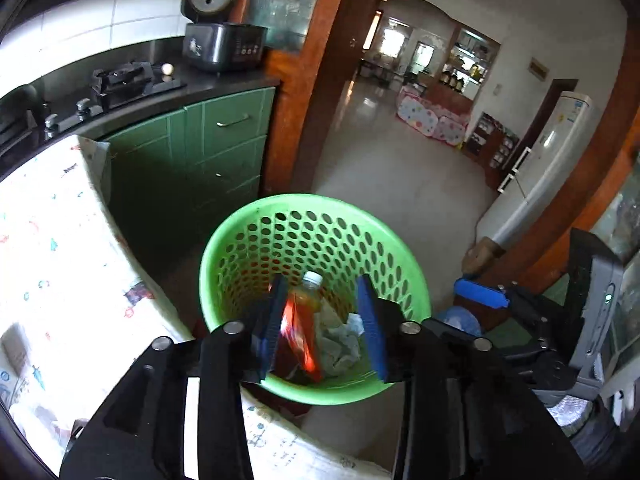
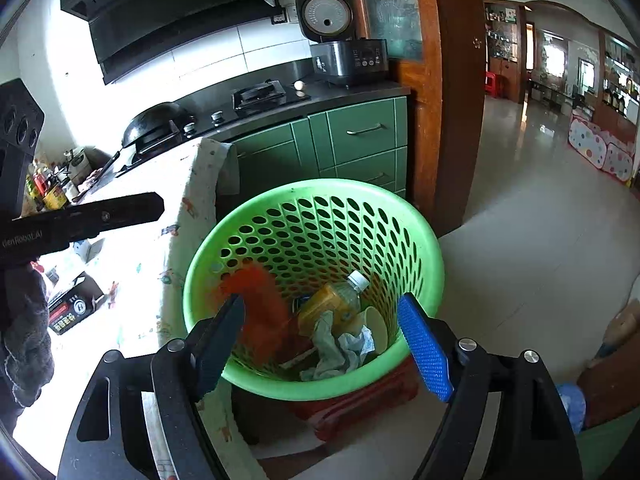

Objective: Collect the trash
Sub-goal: 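Drop the foil and orange wrapper into the green basket with both grippers, then move the left gripper to the black glue box while the right gripper reaches the clear plastic cup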

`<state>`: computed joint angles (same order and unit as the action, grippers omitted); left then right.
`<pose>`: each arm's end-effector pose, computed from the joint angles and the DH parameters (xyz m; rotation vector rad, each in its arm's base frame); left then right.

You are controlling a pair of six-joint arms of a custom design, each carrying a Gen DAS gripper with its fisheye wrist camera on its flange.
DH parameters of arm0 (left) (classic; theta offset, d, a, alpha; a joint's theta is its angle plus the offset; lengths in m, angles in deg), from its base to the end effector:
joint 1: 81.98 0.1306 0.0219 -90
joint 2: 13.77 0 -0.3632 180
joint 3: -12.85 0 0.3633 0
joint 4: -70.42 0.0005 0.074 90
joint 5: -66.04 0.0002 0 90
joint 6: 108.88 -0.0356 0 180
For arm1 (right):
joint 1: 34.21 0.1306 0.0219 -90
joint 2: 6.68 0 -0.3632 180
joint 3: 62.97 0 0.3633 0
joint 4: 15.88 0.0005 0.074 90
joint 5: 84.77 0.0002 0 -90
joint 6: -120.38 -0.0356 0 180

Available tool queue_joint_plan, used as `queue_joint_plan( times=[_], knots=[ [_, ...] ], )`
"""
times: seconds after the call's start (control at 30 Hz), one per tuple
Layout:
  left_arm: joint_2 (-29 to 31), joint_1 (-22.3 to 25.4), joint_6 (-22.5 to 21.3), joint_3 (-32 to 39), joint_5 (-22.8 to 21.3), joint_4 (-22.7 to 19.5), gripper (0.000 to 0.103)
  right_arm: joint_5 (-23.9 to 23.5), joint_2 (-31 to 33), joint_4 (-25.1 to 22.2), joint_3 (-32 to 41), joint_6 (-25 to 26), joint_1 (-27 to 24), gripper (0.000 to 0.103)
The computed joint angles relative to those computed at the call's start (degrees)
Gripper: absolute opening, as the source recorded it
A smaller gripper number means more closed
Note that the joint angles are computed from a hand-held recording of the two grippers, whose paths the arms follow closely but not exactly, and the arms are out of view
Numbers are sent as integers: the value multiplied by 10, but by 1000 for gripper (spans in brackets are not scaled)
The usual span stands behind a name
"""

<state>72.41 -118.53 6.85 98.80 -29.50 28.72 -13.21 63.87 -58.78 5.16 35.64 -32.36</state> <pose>0.3570 -0.2610 0.4183 0.1703 2.3337 -0.4426 0.3390 0.0217 0.3810 -0.2999 2.3179 0.3499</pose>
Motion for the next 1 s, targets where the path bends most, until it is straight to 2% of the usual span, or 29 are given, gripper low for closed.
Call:
queue_joint_plan(
  times=[0.07, 0.13, 0.2, 0.33, 0.4, 0.67, 0.8, 1.0],
  knots=[
    [-14, -1, 13, -13, -2, -4, 38, -2, -3, -3, 0, -1, 5, 76],
    [-37, -5, 19, -28, -23, -8, 38, -8, -6, -5, 0, -2, 11, 76],
    [-67, -12, 28, -50, -38, -10, 44, -10, -14, -9, -1, -2, 24, 76],
    [-130, -23, 44, -85, -82, -37, 45, -6, -26, -18, 2, -4, 60, 76],
    [-162, -24, 57, -105, -100, -52, 49, -3, -29, -23, 5, -8, 83, 77],
    [-302, -20, 101, -158, -194, -175, 54, 8, -18, -40, 31, -37, 188, 79],
    [-369, 11, 114, -182, -198, -220, 54, 13, 3, -40, 53, -48, 250, 79],
    [-441, 50, 112, -214, -188, -265, 54, 15, 50, -34, 92, -50, 321, 79]
  ],
)
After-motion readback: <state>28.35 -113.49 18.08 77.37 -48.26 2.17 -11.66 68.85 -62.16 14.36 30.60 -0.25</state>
